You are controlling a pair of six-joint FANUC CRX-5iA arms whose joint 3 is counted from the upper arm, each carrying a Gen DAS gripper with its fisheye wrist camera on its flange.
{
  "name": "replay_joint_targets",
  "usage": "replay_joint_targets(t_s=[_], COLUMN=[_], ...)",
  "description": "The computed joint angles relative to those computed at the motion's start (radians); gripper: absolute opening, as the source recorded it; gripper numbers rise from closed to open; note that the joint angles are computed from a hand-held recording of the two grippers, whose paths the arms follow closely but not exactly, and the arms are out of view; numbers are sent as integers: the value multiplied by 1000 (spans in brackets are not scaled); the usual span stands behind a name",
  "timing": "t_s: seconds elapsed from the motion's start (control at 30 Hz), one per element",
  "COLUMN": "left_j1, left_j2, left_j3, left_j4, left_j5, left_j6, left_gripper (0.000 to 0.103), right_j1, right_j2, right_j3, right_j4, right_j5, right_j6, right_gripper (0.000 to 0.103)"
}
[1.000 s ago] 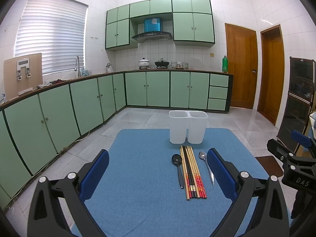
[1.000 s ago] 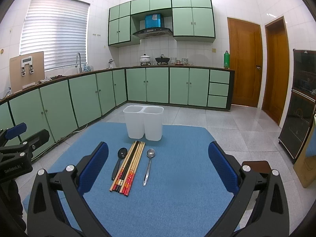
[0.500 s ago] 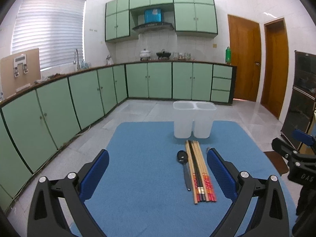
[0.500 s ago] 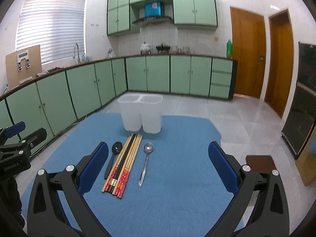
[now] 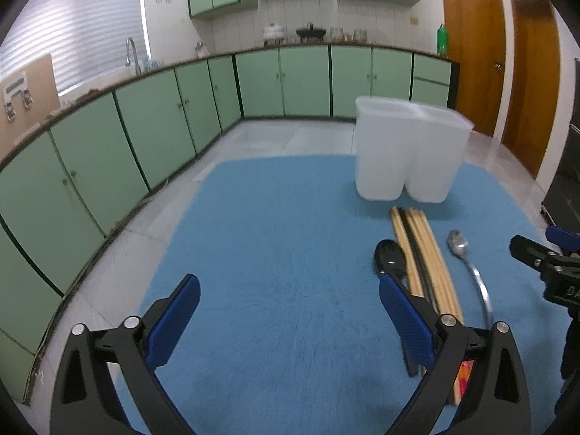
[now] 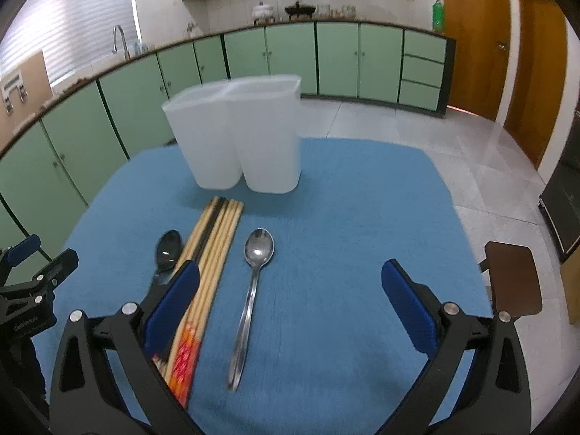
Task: Organize utensils
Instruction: 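Move the right gripper down onto the silver spoon and close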
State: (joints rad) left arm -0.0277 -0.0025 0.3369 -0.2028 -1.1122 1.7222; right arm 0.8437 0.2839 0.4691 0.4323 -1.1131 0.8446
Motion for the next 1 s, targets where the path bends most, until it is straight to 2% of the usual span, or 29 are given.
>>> replay_joint_targets(t_s=[0.13,0.2,0.27,0.47,0.53,0.63,0.8,1.0], left_j1=[13,17,21,32,34,40,32,7], left_j2=[56,75,88,106,110,112,119,138], left_j3=[31,42,48,57,57,51,41,56], left_j4=[24,29,34,45,56,90,152,157], left_j5=[-23,-31,-38,-47,-46,-40,-36,-46], left_j6=[-2,-1,-5,-19,-27,-51,-102,-130], left_gripper=[95,94,94,93,93,93,93,93], right_j1=[-23,-30,-38,-48,-43,-44,-48,-56], right_j2=[84,124,154,217,224,227,188,155], right_j3=[112,164,206,295,297,298,245,201], right_j4=[-78,-101,-125,-170,-148,-149,-158,-167], right_j5=[-45,-73,-101,-151,-149,-139,-113,-97], right_j6=[70,97,109,136,138,153,152,142], right_gripper=[92,82,79,59,52,29,28,28])
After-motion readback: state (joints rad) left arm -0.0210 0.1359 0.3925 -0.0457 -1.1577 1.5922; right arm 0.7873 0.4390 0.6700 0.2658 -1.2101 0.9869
